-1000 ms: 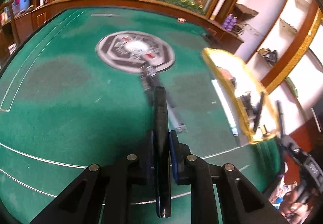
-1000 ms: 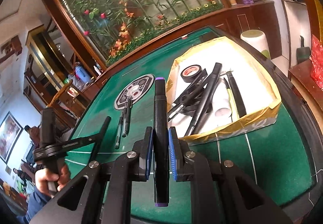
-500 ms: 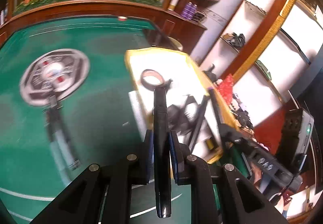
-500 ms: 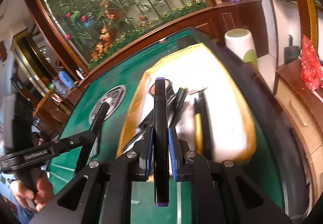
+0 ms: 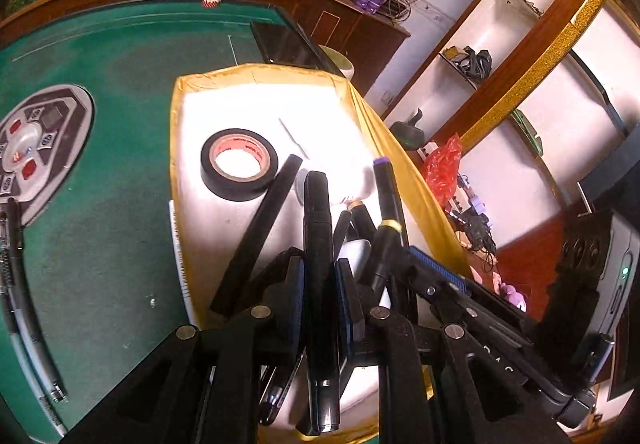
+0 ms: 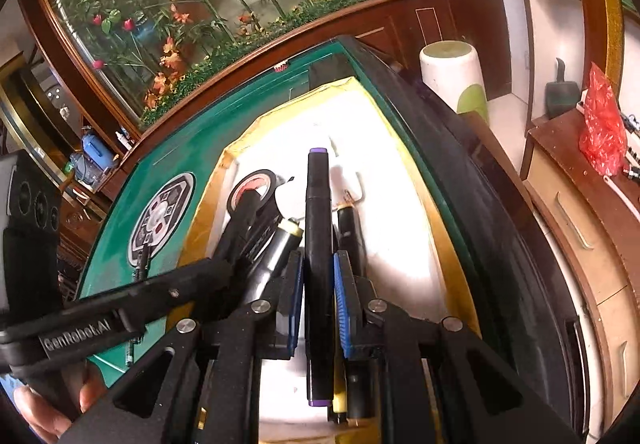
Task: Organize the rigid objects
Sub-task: 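Carry the purple-capped marker and clear pen into the tray and open both tools, then move both open tools back to the pens beside the round panel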
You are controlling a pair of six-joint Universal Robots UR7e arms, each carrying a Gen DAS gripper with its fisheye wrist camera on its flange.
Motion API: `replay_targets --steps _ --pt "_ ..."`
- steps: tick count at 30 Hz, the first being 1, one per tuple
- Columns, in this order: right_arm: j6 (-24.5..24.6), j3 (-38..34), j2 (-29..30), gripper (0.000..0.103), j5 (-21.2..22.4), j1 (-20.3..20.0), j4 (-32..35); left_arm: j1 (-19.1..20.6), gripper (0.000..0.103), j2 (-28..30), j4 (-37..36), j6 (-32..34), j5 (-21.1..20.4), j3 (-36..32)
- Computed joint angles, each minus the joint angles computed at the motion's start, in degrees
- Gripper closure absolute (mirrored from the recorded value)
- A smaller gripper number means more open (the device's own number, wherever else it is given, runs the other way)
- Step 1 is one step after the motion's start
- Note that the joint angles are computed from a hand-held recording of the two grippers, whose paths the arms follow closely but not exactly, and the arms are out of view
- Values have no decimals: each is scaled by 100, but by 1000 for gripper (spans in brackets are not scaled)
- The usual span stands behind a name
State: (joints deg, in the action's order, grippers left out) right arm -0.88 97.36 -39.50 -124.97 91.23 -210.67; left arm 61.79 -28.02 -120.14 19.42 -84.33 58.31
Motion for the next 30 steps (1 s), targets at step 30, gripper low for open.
replay_targets --steps 30 --pt "-733 -198 739 75 243 900 -644 839 66 -1427 -569 276 -229 827"
